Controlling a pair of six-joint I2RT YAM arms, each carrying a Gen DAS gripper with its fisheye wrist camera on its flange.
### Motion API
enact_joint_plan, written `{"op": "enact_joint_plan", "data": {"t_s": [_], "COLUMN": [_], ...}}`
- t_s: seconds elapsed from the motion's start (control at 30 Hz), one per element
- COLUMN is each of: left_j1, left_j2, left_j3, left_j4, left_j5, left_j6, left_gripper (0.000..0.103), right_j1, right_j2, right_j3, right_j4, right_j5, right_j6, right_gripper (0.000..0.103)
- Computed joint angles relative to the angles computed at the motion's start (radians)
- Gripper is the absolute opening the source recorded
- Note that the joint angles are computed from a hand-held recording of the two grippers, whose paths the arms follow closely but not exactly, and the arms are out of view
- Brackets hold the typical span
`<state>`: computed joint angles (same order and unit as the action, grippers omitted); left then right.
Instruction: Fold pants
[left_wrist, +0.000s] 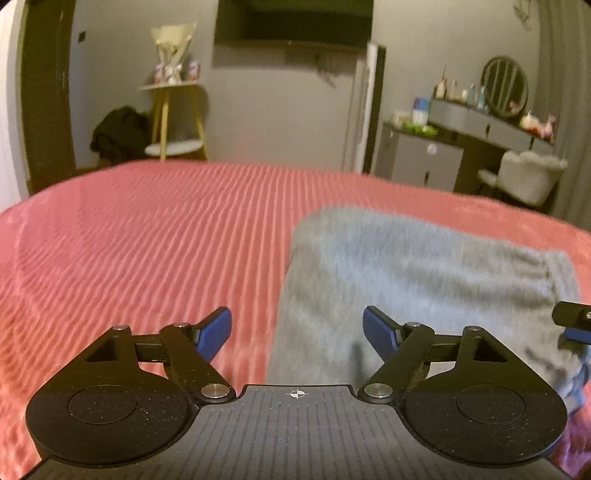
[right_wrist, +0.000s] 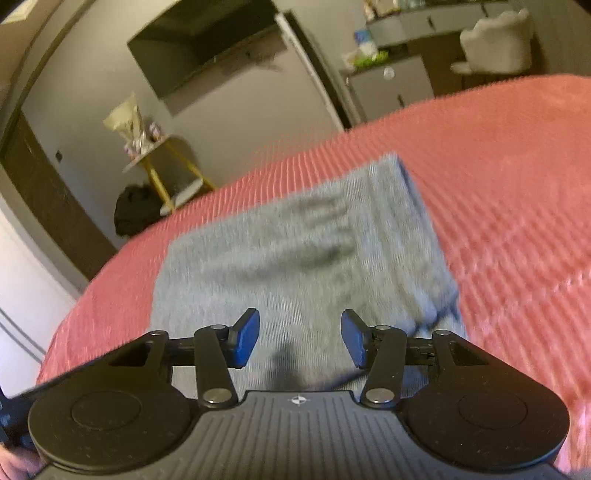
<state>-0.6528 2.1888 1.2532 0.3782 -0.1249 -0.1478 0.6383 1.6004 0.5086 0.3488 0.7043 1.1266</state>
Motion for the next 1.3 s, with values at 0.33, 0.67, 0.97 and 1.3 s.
{"op": "enact_joint_plan", "data": {"t_s": [0.33, 0.67, 0.97, 1.3], "left_j1": [-0.014, 0.001, 0.06, 0.144], "left_j2": [0.295, 0.388, 0.219, -0.008], "left_j3": [0.57, 0.691, 0.51, 0.073], "left_j4": [-0.358, -0.426, -0.505, -0.39], "left_j5": [0.025, 0.042, 0.182, 0.404], "left_j6": [0.099, 0.003, -0.106, -0.344], "left_gripper": [0.084, 0.089, 0.084, 0.085], "right_j1": [-0.139, -0.142, -0.123, -0.01], "right_j2": [0.112, 0.103, -0.05, -0.31], "right_j3": [0.155, 0.119, 0.017, -0.315], "right_j4": [-0.102, -0.055, -0.081, 0.085], "right_j5": [0.001, -0.008, -0.05, -0.176], "right_j6": [-0.162, -0.21, -0.004, 0.508], "right_gripper": [0.048, 0.045, 0.048, 0.077]}}
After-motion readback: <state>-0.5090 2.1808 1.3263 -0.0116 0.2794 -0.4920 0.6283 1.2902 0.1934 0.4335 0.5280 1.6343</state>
